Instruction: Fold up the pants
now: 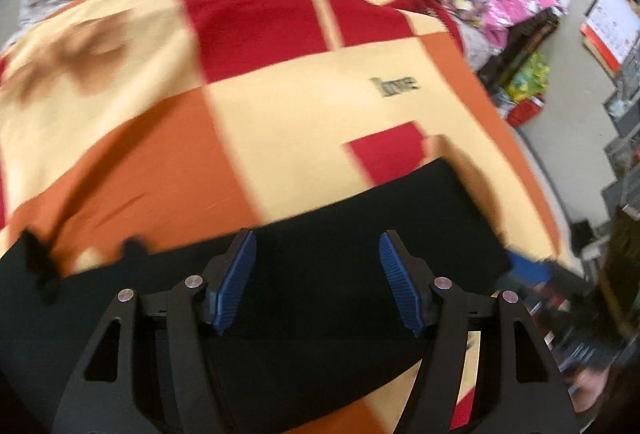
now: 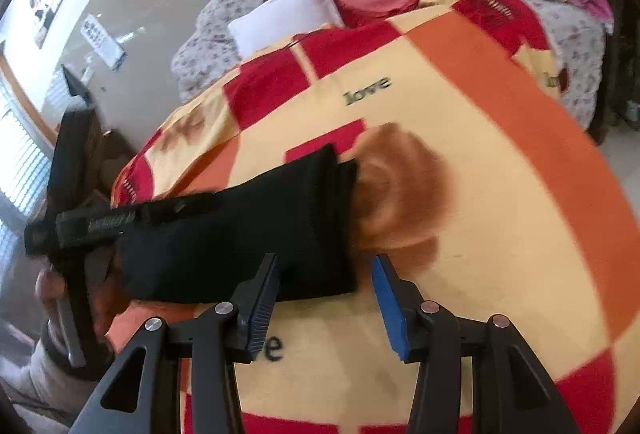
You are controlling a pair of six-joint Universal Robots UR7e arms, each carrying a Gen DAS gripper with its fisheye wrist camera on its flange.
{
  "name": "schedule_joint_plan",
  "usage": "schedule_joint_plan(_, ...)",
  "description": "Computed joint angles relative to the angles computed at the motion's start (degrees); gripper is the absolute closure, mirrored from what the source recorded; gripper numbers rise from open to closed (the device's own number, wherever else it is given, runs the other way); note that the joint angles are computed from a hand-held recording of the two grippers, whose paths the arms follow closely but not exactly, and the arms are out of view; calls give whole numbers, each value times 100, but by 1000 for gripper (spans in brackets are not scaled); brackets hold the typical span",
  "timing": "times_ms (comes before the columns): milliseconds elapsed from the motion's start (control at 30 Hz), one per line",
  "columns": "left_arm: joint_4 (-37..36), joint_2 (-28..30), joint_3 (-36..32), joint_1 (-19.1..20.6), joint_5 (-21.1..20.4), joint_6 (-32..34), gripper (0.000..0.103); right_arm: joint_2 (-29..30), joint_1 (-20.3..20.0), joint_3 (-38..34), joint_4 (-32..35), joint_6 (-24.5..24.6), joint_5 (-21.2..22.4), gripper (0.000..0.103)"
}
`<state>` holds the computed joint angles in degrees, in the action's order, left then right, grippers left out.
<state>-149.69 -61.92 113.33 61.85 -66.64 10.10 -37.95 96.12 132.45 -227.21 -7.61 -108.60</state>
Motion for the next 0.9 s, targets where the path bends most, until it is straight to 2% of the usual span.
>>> schedule_joint_plan(67,82,221,-161,-97,-30,19,35,95,-20,-64,-49,-101,77,57)
schedule_joint_plan(200,136,699,-457,-301,121,105,35,251,-82,-122,-270,-309,323,56)
schedule_joint_plan(333,366,1034,-700,-406,107,169,35,271,-285,-51,-469,-265,771,56)
schedule_joint_plan(467,556,1247,-824,-520,60,314,34,280,-350,-48,-502,-254,947,55)
schedule_joint_plan(533,416,1323,-773,-605,218,484,31,287,-355,-77,-496,-207,980,55)
schedule_joint_plan(667,-114,1406,-528,-738,462,1035,33,321,-362,-145,-526,-37,1021,55)
schedule_joint_plan(700,-197,1386,-489,-715,384,1123,42,350,-337,-187,-558,46,946,61)
schedule_joint_plan(733,-222,1360,-475,-697,294,1201,57,362,-315,-224,-534,75,856,73)
schedule_joint_plan(800,-76,1302,-529,-635,144,1188,75,355,-341,-301,-379,156,910,84)
schedule_joint_plan(900,219,1197,-678,-497,-159,1002,83,336,-161,-381,-387,89,798,88)
